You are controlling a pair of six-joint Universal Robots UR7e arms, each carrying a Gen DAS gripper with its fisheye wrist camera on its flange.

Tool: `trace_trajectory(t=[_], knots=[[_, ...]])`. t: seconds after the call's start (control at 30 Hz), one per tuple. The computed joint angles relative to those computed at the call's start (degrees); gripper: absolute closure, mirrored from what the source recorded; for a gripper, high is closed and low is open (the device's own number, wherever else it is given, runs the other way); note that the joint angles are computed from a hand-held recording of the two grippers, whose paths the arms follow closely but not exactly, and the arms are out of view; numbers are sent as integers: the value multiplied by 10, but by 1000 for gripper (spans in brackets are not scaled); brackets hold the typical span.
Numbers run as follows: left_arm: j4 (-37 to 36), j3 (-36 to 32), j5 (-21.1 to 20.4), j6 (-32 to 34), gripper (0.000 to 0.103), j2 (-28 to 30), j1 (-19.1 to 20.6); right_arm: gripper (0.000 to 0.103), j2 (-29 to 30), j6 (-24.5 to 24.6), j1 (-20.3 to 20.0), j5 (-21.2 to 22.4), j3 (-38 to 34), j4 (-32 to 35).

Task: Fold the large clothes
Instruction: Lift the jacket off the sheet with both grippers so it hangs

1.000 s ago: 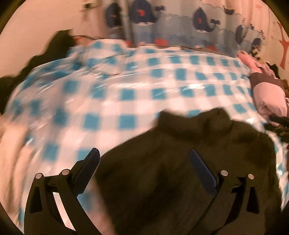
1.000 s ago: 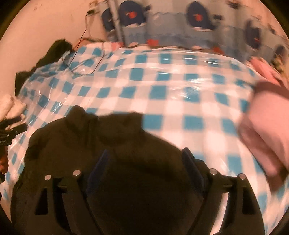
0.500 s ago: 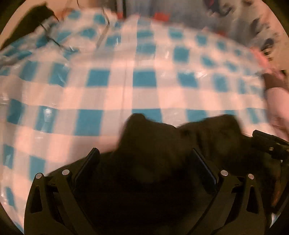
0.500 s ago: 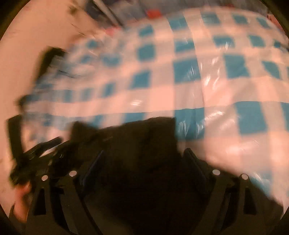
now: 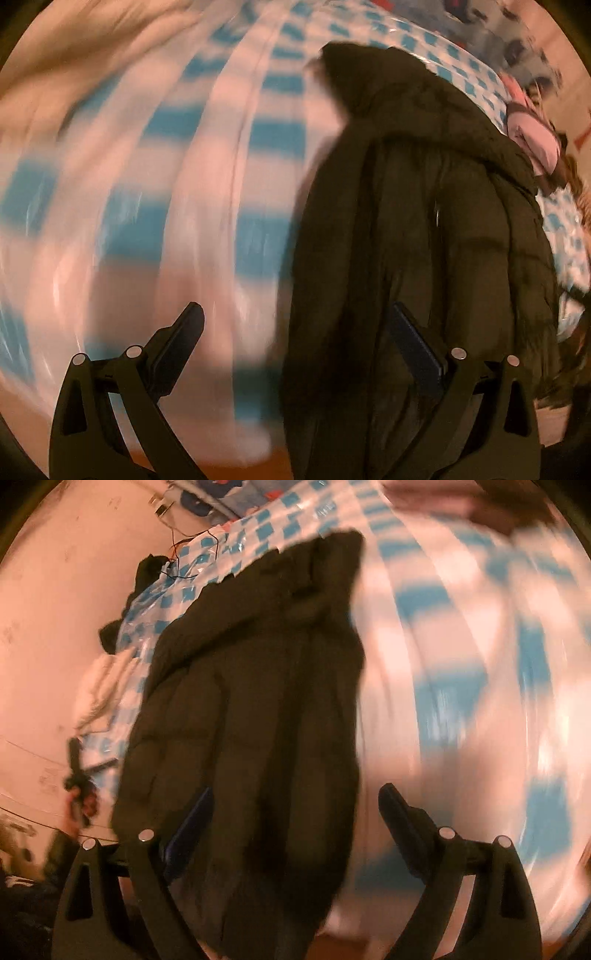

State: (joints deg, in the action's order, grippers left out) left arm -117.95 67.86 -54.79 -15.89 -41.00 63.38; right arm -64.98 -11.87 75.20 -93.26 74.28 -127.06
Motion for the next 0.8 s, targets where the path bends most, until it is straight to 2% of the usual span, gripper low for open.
trace_trajectory(t=[0.1, 0.2, 0.33, 0.47, 0.6, 0.67, 0.8], knots=[[-25, 79, -13, -26, 7, -44, -1, 16, -43, 13, -15, 32, 66, -13], [-28, 133, -53, -58, 7, -77, 10, 16, -67, 24, -22, 27, 103, -11], [-81, 198, -117, -65, 7, -112, 25, 16, -95, 33, -44, 70, 144, -2], [-105, 215, -225, -91, 7, -120, 47, 16, -112, 50, -73, 142, 177, 7], [-148, 243, -284, -65, 7, -132, 46, 16, -125, 44, -96, 209, 202, 15], [-162, 249, -305, -58, 7, -133, 46, 16, -124, 43, -102, 221, 205, 20], [-161, 246, -311, -73, 7, -123, 44, 16, -109, 27, -111, 270, 201, 40]])
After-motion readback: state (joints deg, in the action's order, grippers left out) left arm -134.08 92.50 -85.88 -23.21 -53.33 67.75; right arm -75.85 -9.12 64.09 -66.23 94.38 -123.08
